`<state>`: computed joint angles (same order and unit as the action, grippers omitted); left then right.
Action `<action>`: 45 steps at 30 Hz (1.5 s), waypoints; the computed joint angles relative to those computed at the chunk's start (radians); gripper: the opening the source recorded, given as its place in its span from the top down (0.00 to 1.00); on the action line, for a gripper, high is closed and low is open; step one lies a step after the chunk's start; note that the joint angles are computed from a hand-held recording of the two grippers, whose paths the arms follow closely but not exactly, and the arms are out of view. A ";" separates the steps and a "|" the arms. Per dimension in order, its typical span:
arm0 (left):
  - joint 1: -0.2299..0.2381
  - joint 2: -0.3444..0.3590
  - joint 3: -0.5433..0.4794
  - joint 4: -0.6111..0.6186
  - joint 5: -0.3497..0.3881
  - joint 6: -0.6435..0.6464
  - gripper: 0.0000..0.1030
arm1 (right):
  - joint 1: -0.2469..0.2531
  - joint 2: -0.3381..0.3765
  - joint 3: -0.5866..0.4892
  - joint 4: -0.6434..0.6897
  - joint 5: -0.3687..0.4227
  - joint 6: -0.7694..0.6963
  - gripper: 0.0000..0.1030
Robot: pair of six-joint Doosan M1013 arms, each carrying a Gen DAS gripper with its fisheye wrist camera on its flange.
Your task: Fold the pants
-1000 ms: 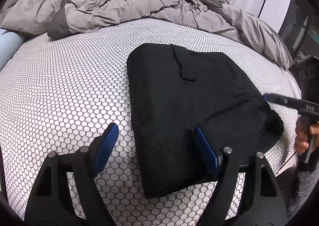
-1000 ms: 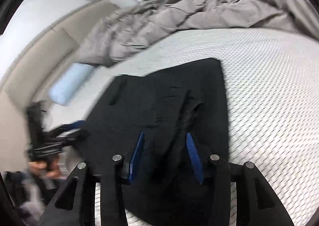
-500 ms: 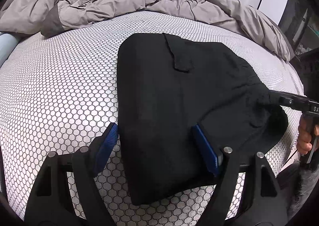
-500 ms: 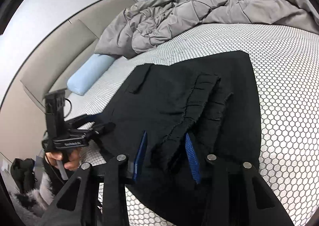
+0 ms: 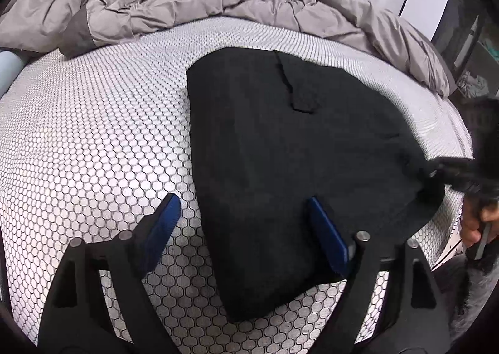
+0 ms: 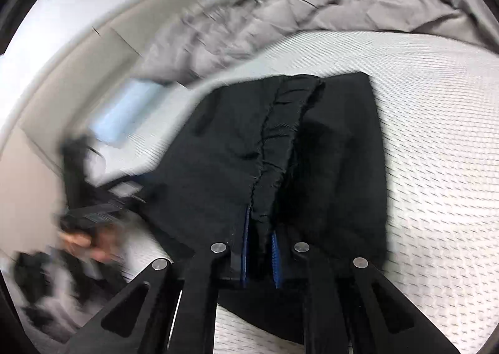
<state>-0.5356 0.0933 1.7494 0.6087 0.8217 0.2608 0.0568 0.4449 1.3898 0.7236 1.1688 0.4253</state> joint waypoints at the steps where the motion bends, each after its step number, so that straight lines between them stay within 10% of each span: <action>1: -0.001 0.004 -0.004 -0.004 0.007 -0.002 0.20 | 0.002 0.010 -0.005 -0.019 0.005 0.013 0.87; 8: -0.054 -0.026 0.012 0.225 0.042 -0.187 0.20 | -0.046 -0.046 0.051 0.215 -0.055 -0.126 0.60; 12: -0.080 0.030 -0.030 0.267 0.005 -0.006 0.27 | -0.016 -0.082 0.114 0.277 -0.094 -0.267 0.60; 21: -0.041 0.072 -0.046 0.023 -0.044 0.309 0.28 | 0.116 -0.093 0.176 -0.039 -0.371 -0.295 0.60; 30: -0.052 0.002 0.002 0.070 -0.073 0.196 0.28 | 0.037 -0.103 0.150 0.067 -0.302 -0.336 0.57; 35: -0.003 0.031 -0.041 0.084 -0.087 0.168 0.28 | 0.092 -0.069 0.116 0.108 -0.275 -0.305 0.53; 39: 0.066 0.079 -0.075 -0.124 -0.079 0.370 0.31 | 0.152 -0.037 0.099 -0.047 -0.341 -0.249 0.53; 45: 0.065 0.036 -0.021 -0.094 -0.067 0.274 0.29 | 0.117 -0.058 0.109 -0.124 -0.447 -0.191 0.55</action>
